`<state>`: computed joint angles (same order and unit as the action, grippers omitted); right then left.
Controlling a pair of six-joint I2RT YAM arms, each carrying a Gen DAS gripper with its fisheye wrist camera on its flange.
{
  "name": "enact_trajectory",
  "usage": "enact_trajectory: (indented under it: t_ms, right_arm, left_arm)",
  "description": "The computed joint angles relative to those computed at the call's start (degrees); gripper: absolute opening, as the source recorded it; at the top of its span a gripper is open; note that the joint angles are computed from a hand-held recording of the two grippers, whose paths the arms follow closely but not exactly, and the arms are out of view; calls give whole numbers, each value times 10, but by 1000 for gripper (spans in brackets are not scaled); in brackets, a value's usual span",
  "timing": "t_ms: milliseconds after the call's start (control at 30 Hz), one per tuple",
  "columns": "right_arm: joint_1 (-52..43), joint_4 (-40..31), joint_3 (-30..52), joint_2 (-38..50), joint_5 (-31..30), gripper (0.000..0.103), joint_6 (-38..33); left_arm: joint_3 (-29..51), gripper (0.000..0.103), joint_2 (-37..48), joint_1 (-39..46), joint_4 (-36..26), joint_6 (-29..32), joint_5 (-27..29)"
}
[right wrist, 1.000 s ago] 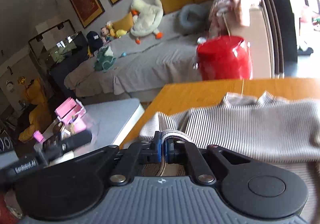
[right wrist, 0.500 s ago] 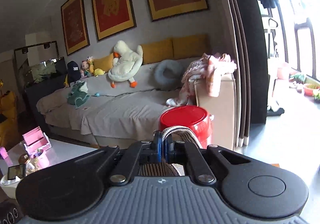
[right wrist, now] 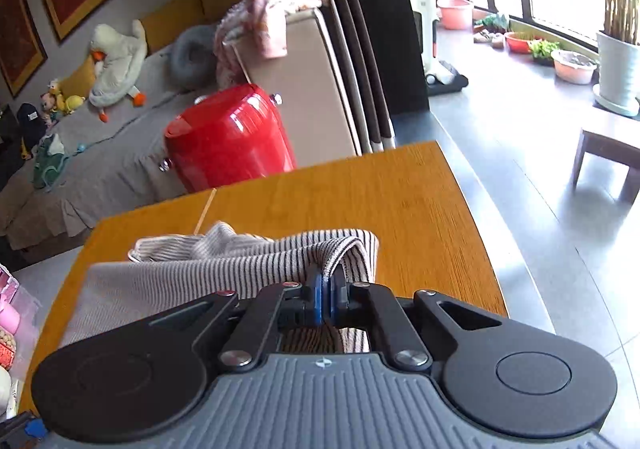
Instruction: Fold clothes
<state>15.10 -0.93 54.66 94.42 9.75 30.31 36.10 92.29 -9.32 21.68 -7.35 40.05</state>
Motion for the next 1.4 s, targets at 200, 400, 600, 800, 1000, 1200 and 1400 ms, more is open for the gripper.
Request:
enact_trajectory:
  t_ms: [200,400,600,800,1000,1200,1400]
  right_arm:
    - [12,18,-20,-3,27,4,-13]
    - [67,54,-65,-89,88,38,-62]
    - [62,136,-107,-80,-3,59,9]
    - [75,248,-163,-29,18,63,6]
    - [100,207,-128,-15,44,82,-36]
    - [105,194,-121,-14,42,93,-49]
    - [121,143,-83,3,58,103,-77]
  left_arm:
    - [12,103,-8,-9,-30,10,-24]
    - [41,103,-48,-43,-43,21,-72]
    - [131,103,43,-98,5,-9,-166]
    - [193,103,142,-107,-25,-18,-229]
    - [186,103,137,-110,-22,-10,-238]
    - [188,103,138,-110,-22,-9,-237]
    - [177,103,136,-101,-7,-17,-216]
